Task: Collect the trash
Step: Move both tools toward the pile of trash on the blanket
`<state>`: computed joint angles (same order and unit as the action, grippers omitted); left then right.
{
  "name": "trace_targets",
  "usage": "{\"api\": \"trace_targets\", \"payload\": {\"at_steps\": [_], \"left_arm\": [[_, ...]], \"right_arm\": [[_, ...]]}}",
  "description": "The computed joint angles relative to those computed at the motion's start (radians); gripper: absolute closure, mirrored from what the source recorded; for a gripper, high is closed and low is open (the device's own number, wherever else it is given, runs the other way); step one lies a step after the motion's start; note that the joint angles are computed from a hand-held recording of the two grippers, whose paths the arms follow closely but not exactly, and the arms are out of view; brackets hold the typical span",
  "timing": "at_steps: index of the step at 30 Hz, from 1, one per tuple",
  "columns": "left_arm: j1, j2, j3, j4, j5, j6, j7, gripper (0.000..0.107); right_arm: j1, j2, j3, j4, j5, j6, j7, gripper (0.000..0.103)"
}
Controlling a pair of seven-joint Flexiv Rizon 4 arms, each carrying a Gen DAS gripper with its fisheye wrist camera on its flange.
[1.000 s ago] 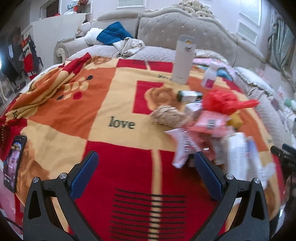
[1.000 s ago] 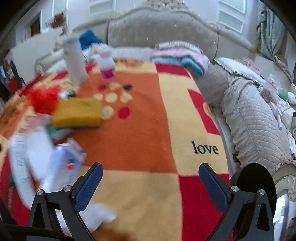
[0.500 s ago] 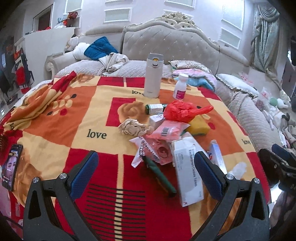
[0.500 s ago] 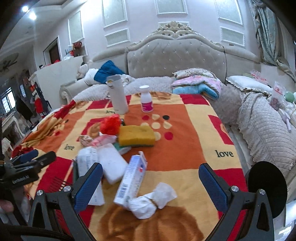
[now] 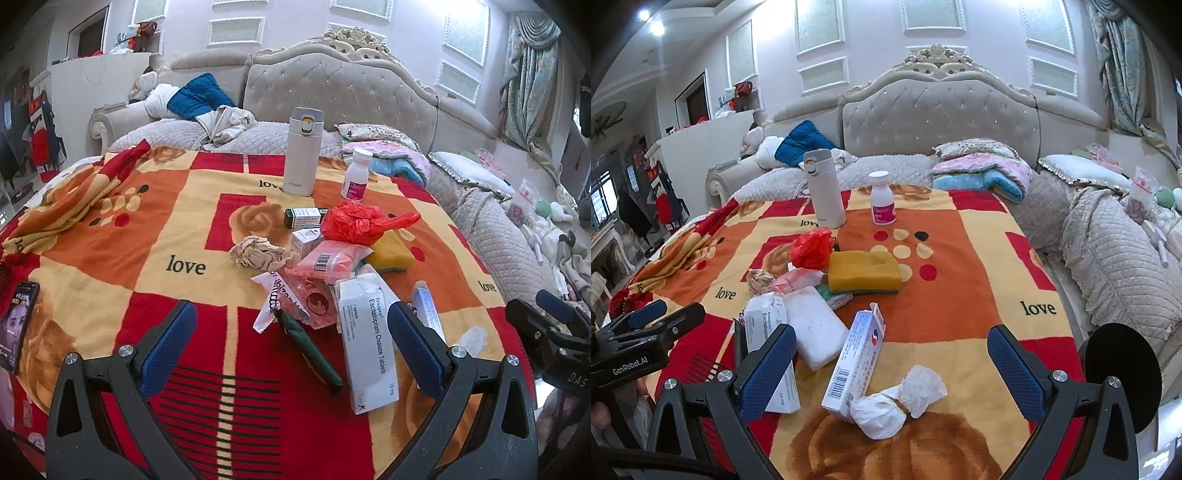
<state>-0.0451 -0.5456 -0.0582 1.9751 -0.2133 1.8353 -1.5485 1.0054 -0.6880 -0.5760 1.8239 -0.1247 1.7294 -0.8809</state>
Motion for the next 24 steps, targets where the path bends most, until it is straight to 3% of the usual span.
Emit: {"api": "trace_targets", "payload": {"at_steps": [11,24], "left_arm": [[0.011,-0.015,-0.019,-0.01,0.01,0.007,-0.008,0.004],[-0.024,-0.021,0.015,-0.019,-0.007,-0.002,-0.009,0.004]], "right_arm": [[-0.02,0.001,0.02,-0.006,-0.012,-0.006,0.0,0.0],[-0.048,-0.001,0.043,-0.018,-0.034,-0.025,0.028,0.0]]}}
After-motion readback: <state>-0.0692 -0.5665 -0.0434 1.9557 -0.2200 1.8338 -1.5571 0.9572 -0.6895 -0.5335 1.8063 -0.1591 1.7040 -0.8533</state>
